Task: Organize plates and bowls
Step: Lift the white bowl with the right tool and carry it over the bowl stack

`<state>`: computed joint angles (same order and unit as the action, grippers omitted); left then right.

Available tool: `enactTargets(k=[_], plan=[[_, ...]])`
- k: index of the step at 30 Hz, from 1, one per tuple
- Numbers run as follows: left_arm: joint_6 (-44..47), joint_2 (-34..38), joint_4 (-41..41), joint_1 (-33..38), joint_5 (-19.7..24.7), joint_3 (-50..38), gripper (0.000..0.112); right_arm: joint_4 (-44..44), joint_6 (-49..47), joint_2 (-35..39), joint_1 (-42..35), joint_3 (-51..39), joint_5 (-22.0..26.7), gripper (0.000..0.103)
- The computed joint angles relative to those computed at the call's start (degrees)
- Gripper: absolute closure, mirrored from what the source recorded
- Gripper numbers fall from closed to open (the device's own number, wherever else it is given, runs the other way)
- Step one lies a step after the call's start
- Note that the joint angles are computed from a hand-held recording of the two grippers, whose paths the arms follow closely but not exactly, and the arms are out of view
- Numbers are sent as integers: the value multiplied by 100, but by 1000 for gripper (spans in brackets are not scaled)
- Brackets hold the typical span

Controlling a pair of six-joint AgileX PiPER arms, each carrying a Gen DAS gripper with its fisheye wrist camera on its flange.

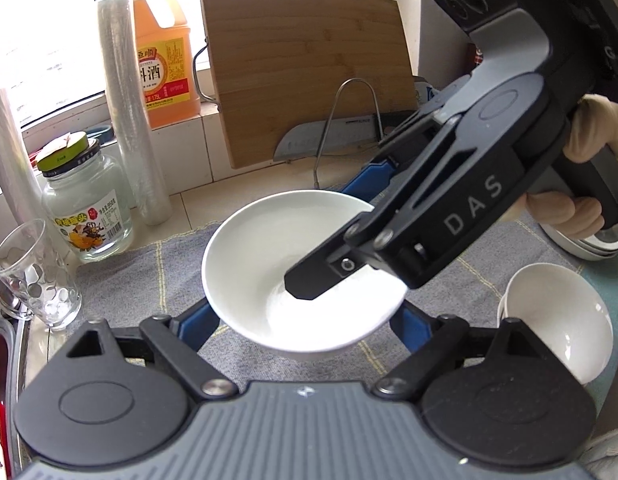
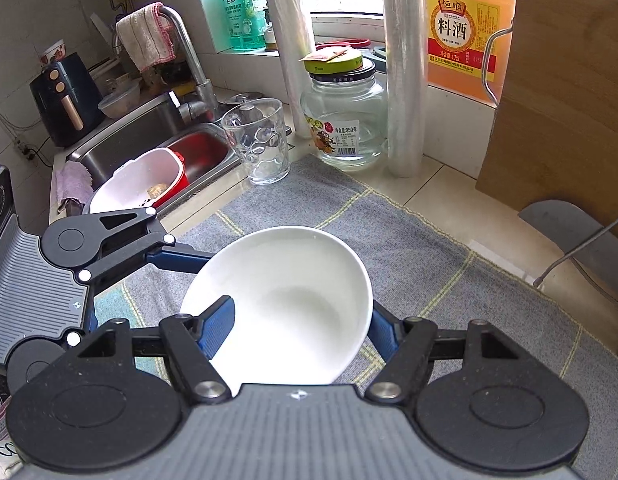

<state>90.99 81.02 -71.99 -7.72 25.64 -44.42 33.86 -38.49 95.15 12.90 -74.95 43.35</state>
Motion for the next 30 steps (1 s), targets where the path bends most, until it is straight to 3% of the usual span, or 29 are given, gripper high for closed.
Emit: enactTargets(k=[5,18,30], plan=[[-312,-423,212,-256,-189,310,21,116,-159,-524,-56,520,-18,27],[-2248,-1280,1643,-927,-507,752,21,343,-667,-1445,-279,1308,248,27],[-4680,-2041,3521,-1687,-512,975,21,488,-940,-2348,-621,1960,651,27]])
